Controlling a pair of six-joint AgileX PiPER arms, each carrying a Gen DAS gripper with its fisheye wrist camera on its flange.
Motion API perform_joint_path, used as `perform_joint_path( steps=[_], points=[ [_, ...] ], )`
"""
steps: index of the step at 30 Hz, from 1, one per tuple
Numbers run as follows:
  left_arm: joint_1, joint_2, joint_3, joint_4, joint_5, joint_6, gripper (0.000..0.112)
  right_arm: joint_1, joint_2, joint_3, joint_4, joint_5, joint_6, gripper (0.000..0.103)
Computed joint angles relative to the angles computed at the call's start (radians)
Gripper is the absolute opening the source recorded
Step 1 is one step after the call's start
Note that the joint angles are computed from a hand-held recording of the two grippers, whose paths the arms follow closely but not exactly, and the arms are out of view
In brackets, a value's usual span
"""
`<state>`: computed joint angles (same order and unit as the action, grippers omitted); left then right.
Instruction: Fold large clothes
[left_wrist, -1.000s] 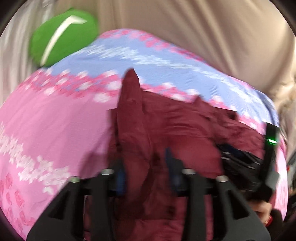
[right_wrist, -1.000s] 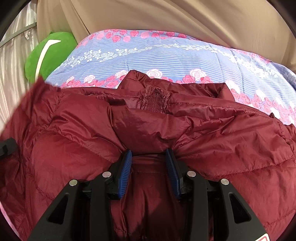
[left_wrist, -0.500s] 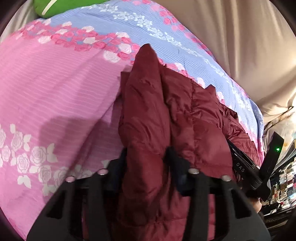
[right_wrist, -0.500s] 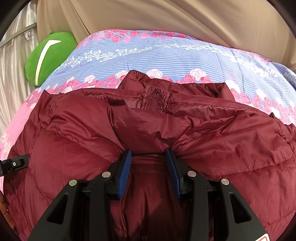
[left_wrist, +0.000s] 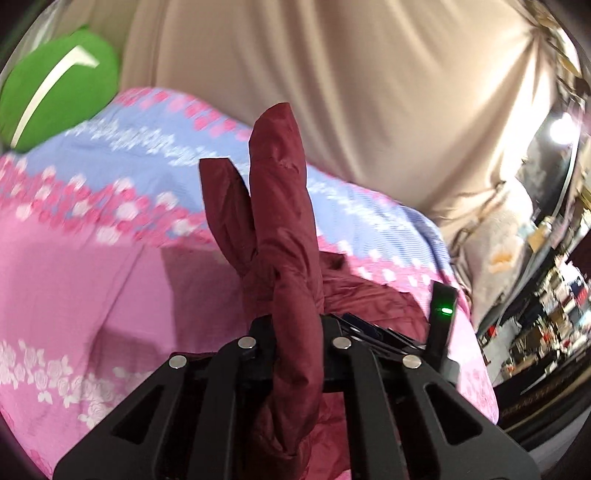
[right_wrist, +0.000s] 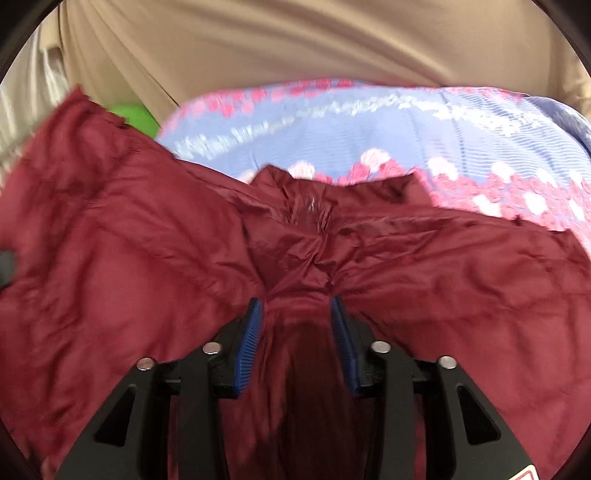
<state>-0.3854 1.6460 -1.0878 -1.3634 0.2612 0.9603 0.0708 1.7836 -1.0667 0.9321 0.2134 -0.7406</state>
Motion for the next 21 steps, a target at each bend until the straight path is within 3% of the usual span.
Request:
perform_joint_path(
  steps=[3, 5, 7, 12, 18, 21],
  points=[
    [-0.034, -0.008, -0.015, 0.012, -0.006, 0.0, 0.008, -0.069, -0.074, 0.073, 0.079, 0.113, -0.121, 0.01],
    [-0.056, -0.003, -0.033, 0.027, -0.005, -0.014, 0.008, -0.112, -0.051, 0.081, 0.118, 0.211, -0.16, 0.005],
    [-0.08, 0.006, -0.051, 0.027, -0.003, -0.012, 0.008, -0.109, 0.014, 0.057, 0.089, 0.229, -0.12, 0.001],
    [-0.162, 0.029, -0.103, 0.178, -0.035, -0.159, 0.008, -0.081, 0.117, 0.007, 0.195, 0.245, -0.206, 0.001],
    [-0.243, 0.096, -0.178, 0.338, -0.03, -0.313, 0.008, -0.121, 0.207, -0.072, 0.305, 0.386, -0.3, 0.0],
    [-0.278, 0.139, -0.23, 0.467, -0.031, -0.441, 0.008, -0.163, 0.167, -0.027, 0.338, 0.415, -0.282, 0.0]
  ],
)
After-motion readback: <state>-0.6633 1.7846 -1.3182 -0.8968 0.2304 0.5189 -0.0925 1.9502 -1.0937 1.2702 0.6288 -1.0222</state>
